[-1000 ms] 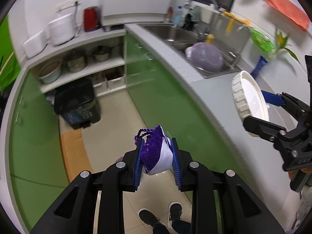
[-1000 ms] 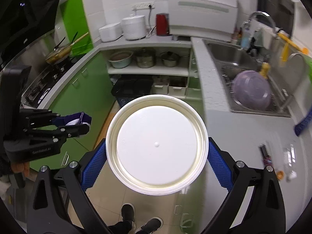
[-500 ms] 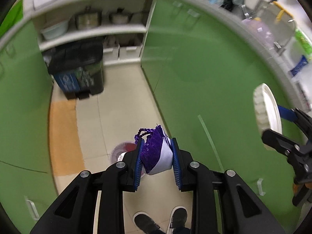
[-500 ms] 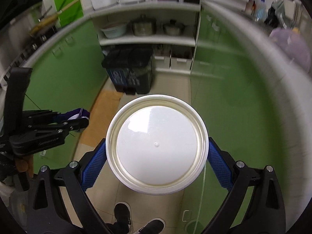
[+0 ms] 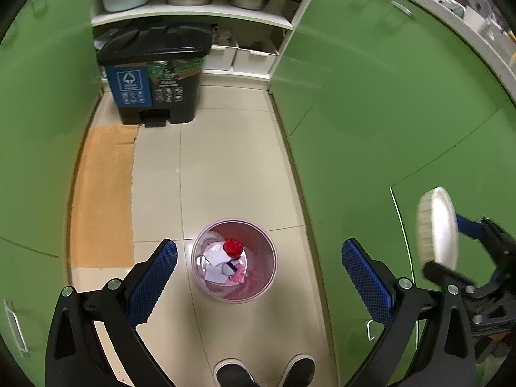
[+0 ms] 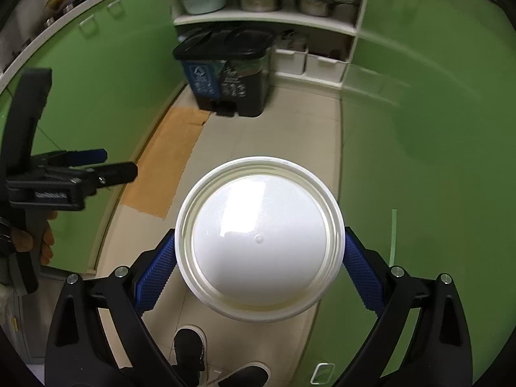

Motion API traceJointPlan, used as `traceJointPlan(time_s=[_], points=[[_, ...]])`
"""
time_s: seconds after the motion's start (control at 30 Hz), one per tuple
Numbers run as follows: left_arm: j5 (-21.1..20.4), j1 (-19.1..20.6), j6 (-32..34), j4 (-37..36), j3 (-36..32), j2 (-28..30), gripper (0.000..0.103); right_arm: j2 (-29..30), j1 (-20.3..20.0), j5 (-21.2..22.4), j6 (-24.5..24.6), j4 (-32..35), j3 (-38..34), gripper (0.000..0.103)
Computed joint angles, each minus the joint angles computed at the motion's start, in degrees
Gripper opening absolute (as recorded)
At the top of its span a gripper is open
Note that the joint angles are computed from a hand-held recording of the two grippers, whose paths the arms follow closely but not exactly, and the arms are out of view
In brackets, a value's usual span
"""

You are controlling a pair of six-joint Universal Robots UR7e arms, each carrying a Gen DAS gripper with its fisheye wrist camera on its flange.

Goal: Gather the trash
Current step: 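Carry the bag and lid over the pink wastebasket and open both tools, then swing both tools back toward the counter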

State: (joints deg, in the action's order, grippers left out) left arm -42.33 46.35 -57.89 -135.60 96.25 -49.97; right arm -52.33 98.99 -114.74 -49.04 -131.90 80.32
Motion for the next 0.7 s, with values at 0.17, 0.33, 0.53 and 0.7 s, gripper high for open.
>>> traceJointPlan(time_s=[0.17,0.33,0.53,0.7], points=[[1.4,-0.7,-3.6,1.0,3.9,-3.9,0.098,2.1,0.8,0.4,-0.7,0.4,0.8,0.095],[2.7,-0.8,-6.1,0.5,7.9,-7.1,0.098,6.0,0.8,0.2,-1.9,0.0,0.9,0.095],[4.8,-1.0,-8.3,-0.5,11.8,-9.4,0.098,9.5,0.1,-0.5,-2.2,-1.2,1.0,0.099],[5.6,-2.2,-11.0,1.5,12.6,-10.3,0.098,9.5,0.0,-0.2,-1.5,-1.4,1.1,0.1]])
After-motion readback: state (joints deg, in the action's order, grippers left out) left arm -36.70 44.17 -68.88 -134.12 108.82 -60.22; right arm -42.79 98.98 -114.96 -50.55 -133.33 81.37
